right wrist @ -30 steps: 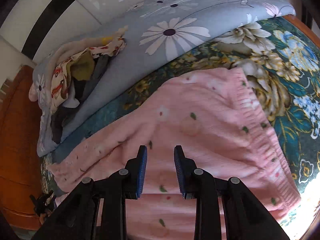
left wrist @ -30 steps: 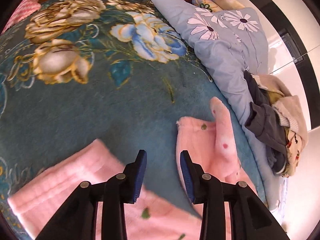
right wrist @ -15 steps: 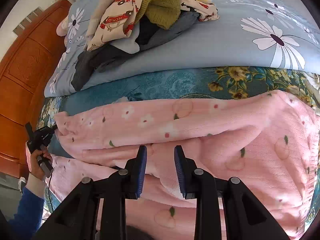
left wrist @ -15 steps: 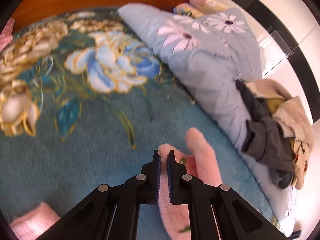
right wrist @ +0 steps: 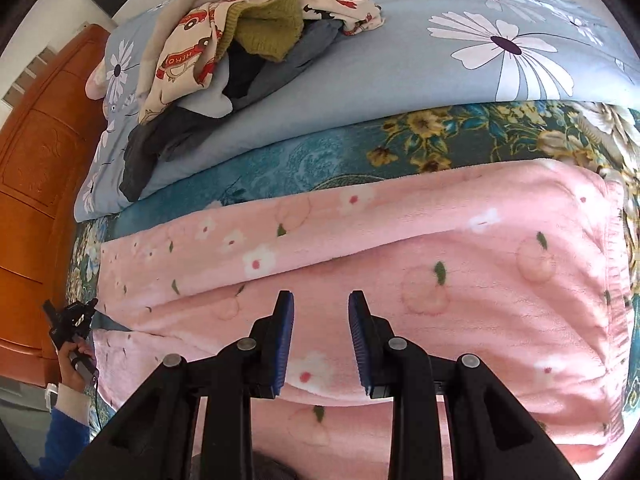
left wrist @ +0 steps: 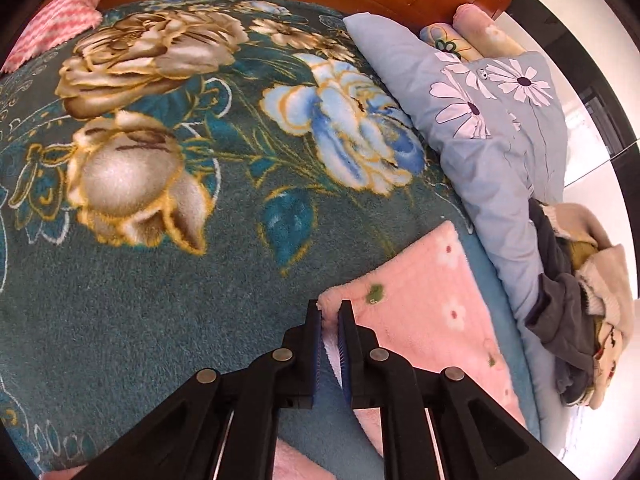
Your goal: Fold clothes
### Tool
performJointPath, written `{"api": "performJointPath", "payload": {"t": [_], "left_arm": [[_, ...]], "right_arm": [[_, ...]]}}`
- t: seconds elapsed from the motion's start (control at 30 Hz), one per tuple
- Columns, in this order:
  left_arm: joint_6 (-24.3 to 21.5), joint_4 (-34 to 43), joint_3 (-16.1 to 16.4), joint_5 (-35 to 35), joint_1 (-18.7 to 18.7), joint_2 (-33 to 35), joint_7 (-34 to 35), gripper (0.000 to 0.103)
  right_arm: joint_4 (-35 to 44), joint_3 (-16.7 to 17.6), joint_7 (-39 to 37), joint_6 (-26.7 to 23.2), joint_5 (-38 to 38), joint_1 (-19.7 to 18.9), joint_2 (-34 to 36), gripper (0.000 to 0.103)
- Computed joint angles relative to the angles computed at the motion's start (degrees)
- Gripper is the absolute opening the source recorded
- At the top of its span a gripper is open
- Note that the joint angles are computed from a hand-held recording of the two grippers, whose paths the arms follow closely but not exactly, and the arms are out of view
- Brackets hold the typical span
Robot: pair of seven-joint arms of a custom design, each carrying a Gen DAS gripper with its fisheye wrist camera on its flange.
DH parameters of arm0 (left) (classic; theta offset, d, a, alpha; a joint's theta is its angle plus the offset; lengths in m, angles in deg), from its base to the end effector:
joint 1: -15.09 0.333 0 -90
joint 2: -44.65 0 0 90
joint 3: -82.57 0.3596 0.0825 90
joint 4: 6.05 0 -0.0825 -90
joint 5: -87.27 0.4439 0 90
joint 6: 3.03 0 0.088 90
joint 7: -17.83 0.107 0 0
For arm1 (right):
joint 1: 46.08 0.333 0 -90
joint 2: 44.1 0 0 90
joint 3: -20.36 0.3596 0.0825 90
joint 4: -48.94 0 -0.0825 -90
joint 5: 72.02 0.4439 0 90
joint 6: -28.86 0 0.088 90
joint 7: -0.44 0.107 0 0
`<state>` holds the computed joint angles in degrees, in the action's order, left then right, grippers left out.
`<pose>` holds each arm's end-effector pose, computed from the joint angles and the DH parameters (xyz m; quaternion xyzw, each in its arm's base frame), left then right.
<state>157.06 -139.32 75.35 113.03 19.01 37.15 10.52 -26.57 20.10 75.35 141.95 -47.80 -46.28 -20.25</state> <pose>0.5715 -0.0547 0.4643 -0.9363 0.1471 -0.2975 0.1151 0.7842 0.0206 0.5602 -0.7327 0.6397 0.0283 0.2304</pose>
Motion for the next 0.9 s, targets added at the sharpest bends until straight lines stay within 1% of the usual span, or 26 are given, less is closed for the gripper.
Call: {"api": "performJointPath", "payload": {"t": [0.03, 0.07, 0.1, 0.13, 0.17, 0.2, 0.27, 0.37, 0.43, 0.47, 0.5, 0.57, 0.67, 0.73, 0.83, 0.9], "left_arm": [[2.6, -1.1, 0.4, -1.0, -0.3, -1.2, 0.8, 0.015], [5.0, -2.4, 0.5, -2.0, -0.7, -2.6, 1.6, 0.024], [7.2, -3.7, 0.5, -3.0, -1.1, -4.1, 2.6, 0.03], [8.6, -5.2, 0.0, -3.6, -1.2, -5.8, 2.8, 0.041], [9.4, -6.7, -0.7, -3.9, -1.2, -7.6, 2.6, 0.044], [9.1, -8.3, -1.4, -4.6, -1.6, -9.8, 2.7, 0.044], [3.7, -11.1, -4.0, -5.1, -1.7, -15.0, 1.6, 0.045], [-7.4, -14.6, -7.2, -6.0, -3.4, -22.7, -0.7, 0.045], [-14.7, -16.4, -8.8, -6.9, -5.2, -27.2, -2.9, 0.045], [-17.4, -17.5, -9.2, -7.8, -6.3, -28.9, -4.3, 0.045], [-19.8, -18.6, -9.3, -8.8, -7.5, -30.6, -5.6, 0.045], [-21.4, -21.1, -9.2, -10.6, -9.6, -33.1, -8.4, 0.045], [-20.4, -23.8, -8.3, -12.4, -11.7, -34.6, -10.8, 0.045], [-19.2, -24.4, -8.4, -12.3, -11.7, -34.2, -12.1, 0.045], [-18.3, -24.2, -9.2, -11.4, -10.9, -33.4, -14.4, 0.045], [-16.5, -24.0, -9.2, -10.4, -10.4, -32.5, -15.2, 0.045]], "right_arm": [[-0.2, -0.2, 0.4, 0.3, 0.4, -0.4, -0.3, 0.029], [-0.5, -0.4, 0.8, 0.6, 0.8, -0.7, -0.6, 0.029], [-1.0, -0.7, 1.3, 0.9, 1.2, -1.2, -1.1, 0.029], [-1.9, -1.1, 1.9, 1.4, 1.3, -1.7, -1.8, 0.029], [-3.0, -1.6, 2.5, 1.9, 1.3, -2.2, -2.5, 0.029], [-4.3, -2.2, 3.2, 2.3, 1.2, -2.7, -3.3, 0.029], [-7.5, -3.3, 5.0, 3.3, 1.4, -4.1, -5.2, 0.029], [-14.5, -5.1, 7.5, 6.1, 4.9, -7.4, -9.3, 0.029], [-18.4, -6.5, 9.7, 6.8, 8.5, -10.0, -11.5, 0.035], [-20.6, -7.2, 10.7, 7.5, 9.3, -11.0, -12.7, 0.039], [-22.8, -8.0, 11.7, 8.6, 9.6, -11.9, -14.1, 0.039], [-26.5, -9.5, 13.4, 10.4, 9.9, -13.6, -16.4, 0.039], [-30.2, -10.8, 13.3, 10.5, 11.4, -15.9, -18.2, 0.04], [-32.3, -11.2, 12.2, 10.7, 14.1, -17.0, -19.0, 0.041], [-35.1, -11.2, 8.8, 10.7, 20.7, -17.9, -19.5, 0.049], [-36.2, -11.0, 7.1, 10.2, 24.5, -18.1, -19.2, 0.05]]}}
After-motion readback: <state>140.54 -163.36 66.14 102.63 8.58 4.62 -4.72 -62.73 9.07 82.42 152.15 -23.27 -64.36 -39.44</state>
